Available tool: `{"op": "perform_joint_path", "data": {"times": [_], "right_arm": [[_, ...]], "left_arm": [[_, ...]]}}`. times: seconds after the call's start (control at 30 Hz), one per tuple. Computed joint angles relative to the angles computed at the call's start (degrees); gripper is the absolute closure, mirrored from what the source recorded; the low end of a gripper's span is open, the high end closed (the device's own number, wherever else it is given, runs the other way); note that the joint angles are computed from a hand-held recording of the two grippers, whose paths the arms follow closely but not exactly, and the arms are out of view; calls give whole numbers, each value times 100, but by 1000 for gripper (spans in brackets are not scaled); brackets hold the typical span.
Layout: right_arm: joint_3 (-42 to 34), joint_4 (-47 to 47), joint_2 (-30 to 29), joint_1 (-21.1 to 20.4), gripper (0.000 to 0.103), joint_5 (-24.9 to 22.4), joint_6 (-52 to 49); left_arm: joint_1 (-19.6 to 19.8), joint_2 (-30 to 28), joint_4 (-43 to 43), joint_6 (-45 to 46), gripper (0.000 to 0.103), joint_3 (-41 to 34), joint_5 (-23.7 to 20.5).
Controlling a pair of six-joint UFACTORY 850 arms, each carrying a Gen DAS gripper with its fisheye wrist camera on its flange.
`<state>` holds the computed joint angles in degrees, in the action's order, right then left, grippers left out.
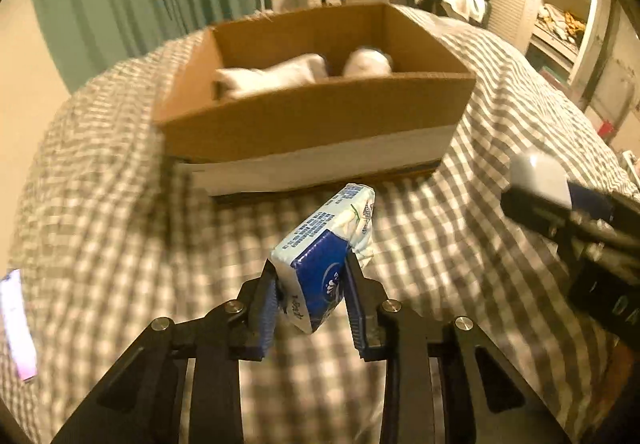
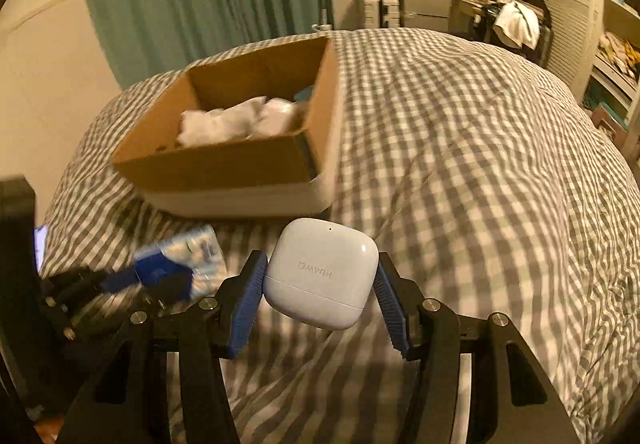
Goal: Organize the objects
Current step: 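Carry the tissue pack into the box with the left tool while the right tool carries the earbud case in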
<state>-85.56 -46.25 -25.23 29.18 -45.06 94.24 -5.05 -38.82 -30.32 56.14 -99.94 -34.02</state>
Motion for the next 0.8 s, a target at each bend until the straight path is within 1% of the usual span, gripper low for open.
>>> {"op": "perform_joint_path", "data": {"times": [0.07, 0.2, 0.3, 0.37, 0.5, 0.67, 0.8], "right_arm": [[-99, 69, -50, 119, 49, -94, -102], [-307, 87, -119, 315, 49, -260, -219], [-505, 25, -160, 458, 49, -431, -325], [-649, -40, -184, 531, 49, -539, -399], [-978, -203, -226, 628, 49, -748, -627], [-1453, -389, -329, 625, 49, -895, -1035], [-1791, -447, -433, 505, 49, -893, -1367]], "left_arm": [[126, 117, -224, 125, 73, 66, -10], [402, 337, -664, 466, 73, 180, -188], [474, 446, -890, 595, 73, 165, -212], [541, 603, -1210, 820, 73, 272, -165], [571, 773, -1655, 1051, 73, 298, -19], [543, 700, -1846, 1097, 73, -96, -66], [449, 528, -1777, 1000, 73, -481, -7]]}}
